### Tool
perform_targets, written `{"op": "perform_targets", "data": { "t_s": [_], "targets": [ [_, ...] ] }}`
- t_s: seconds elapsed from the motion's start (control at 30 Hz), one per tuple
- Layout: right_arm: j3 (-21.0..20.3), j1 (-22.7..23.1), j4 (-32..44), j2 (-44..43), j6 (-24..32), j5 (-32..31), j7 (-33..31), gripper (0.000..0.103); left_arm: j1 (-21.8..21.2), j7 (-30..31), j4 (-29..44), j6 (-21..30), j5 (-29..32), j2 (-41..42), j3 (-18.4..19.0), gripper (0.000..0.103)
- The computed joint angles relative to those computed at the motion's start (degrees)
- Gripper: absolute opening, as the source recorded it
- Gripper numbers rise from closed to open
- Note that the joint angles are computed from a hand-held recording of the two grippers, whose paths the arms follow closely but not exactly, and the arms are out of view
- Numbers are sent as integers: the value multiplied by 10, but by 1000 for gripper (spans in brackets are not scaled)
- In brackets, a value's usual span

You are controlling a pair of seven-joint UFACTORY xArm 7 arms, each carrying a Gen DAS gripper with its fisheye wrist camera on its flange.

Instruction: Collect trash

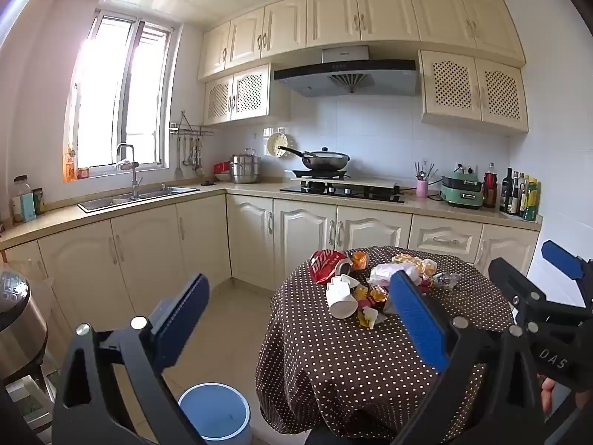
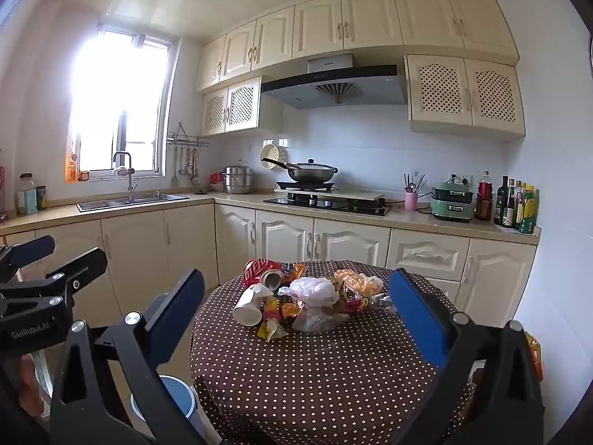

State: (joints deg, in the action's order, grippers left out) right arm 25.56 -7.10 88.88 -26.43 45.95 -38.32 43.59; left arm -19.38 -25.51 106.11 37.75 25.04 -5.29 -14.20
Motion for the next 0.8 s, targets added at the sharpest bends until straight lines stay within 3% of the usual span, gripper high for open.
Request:
{"op": "perform_targets", "data": {
  "t_s": [0.57,0.8],
  "targets": [
    [-2,2,-6,-2,-7,-12,16,96,7,-17,-41,-19,8,-16,-5,95],
    [6,-5,-2,2,-6,-14,18,96,-1,-6,-9,-1,0,5,-1,95]
  ]
}}
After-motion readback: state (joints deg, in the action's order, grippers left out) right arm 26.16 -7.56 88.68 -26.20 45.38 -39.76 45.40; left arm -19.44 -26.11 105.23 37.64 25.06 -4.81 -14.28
